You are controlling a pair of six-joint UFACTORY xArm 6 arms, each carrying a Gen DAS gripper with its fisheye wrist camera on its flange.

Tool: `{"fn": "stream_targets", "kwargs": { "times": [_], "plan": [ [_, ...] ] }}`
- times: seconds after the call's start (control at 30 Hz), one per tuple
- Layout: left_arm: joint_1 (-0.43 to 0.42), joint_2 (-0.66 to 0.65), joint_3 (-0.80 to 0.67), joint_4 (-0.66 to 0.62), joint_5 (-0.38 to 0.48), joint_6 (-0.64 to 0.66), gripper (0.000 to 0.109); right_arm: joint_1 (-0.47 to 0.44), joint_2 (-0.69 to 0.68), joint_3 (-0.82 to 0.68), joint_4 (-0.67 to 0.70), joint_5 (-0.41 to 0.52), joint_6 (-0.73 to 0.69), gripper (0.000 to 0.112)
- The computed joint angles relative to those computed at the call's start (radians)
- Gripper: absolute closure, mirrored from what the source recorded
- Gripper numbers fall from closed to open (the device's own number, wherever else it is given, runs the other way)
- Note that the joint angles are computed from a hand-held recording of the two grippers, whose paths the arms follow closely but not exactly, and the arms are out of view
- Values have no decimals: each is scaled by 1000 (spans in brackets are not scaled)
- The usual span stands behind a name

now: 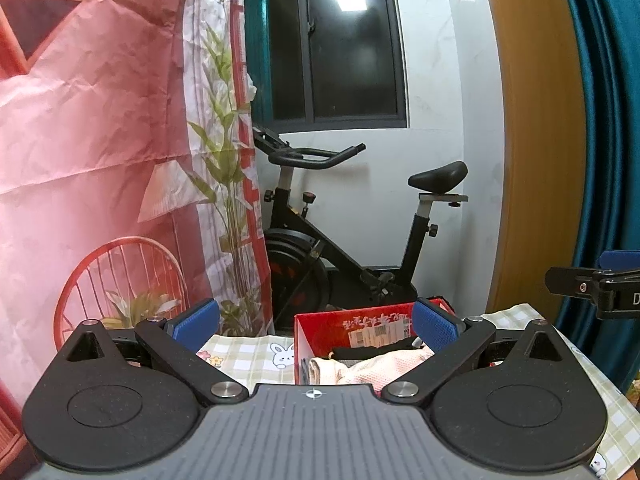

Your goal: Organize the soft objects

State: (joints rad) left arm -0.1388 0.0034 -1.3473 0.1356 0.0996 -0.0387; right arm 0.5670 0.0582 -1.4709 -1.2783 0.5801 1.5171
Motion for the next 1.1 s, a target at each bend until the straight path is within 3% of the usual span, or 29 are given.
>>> {"fn": "stream_targets", "kwargs": {
  "times": [0.43,1.1],
  "plan": [
    [-6,2,5,-118,1,91,6,8,16,-13,2,27,-4,10],
    [-13,16,7,-199,-6,164,6,-6,21,-1,1,17,-5,10]
  ]
}}
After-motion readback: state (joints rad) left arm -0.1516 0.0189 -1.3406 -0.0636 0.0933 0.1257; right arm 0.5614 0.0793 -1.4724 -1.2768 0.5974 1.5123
